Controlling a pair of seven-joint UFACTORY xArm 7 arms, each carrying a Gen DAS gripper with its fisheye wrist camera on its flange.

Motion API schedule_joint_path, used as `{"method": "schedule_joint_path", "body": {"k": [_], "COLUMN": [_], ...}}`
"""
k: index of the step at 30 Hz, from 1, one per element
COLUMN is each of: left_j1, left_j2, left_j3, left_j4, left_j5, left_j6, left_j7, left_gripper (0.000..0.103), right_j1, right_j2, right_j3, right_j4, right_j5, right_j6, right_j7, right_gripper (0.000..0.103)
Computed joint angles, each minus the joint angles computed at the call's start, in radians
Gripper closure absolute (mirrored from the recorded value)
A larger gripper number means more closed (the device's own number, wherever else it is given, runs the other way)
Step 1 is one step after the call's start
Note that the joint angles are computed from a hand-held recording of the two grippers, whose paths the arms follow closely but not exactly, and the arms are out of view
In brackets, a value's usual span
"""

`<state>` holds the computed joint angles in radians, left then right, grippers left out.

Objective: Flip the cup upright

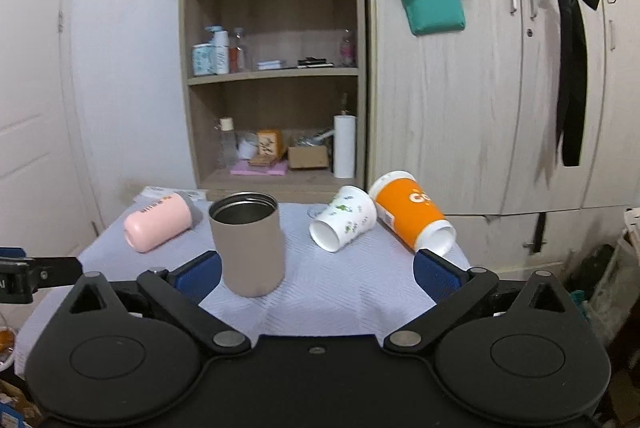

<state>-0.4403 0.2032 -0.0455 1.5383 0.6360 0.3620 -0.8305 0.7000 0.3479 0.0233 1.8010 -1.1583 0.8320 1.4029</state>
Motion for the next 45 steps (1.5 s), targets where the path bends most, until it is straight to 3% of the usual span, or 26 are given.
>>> {"method": "schedule_joint_path", "body": {"k": [10, 45], "left_j1": [-0.013, -0.007], "left_j2": [0.002, -0.007], "left_j3": [-0.004, -0.011], "left_j4": [0.018, 0.006], "left_j5": [0.043, 0.079], "left_j6": [0.07, 0.133], "left_j7": [0.0, -0.032], "left_gripper": [0.0, 0.0], "right_j1": [0.007, 0.046], "right_j2": [-0.009, 0.021], "right_j3": [0.012, 0.0], "right_j4": [-0.005, 0.037], "right_j5": [0.01, 0.029], "right_j6": [0.033, 0.114], "right_j7": [-0.024, -0.082], "right_gripper": [0.0, 0.0]}}
